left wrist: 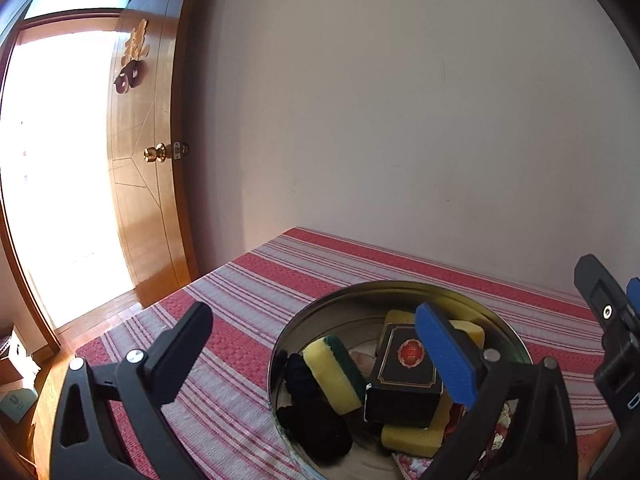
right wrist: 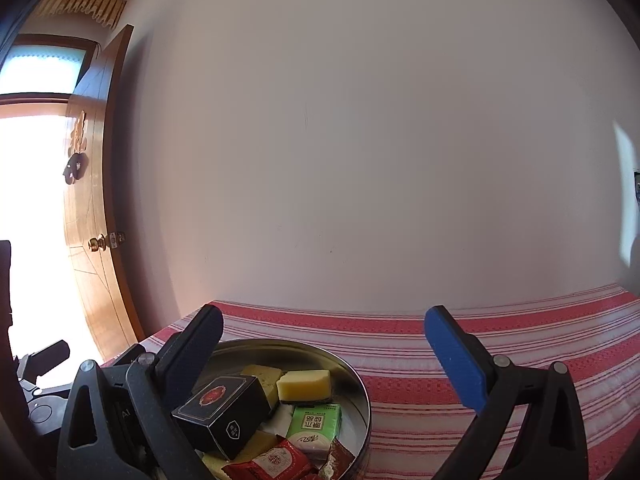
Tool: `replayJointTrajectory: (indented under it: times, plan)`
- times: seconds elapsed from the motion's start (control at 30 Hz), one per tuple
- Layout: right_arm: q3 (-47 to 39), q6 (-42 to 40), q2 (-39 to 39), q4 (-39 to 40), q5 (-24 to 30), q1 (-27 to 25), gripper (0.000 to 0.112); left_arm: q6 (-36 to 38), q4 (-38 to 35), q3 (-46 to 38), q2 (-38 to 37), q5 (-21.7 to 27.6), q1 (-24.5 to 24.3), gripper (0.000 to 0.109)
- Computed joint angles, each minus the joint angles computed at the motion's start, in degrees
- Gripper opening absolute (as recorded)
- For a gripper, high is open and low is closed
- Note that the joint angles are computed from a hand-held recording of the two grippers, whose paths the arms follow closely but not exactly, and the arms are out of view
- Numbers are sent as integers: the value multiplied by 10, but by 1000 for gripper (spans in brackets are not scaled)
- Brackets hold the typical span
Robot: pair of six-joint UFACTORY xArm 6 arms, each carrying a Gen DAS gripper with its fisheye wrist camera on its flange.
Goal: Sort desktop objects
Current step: 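Open both tools to drop the black box and yellow sponge into the tin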
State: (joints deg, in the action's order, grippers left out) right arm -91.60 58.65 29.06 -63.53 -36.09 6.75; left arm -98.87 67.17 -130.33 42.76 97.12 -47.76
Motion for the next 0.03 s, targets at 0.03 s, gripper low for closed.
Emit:
replayJointTrajectory:
  times: [0.03]
  plan:
    - [1, 1, -2, 0, 1, -2, 102, -4, 0, 7, -5, -4, 0, 103]
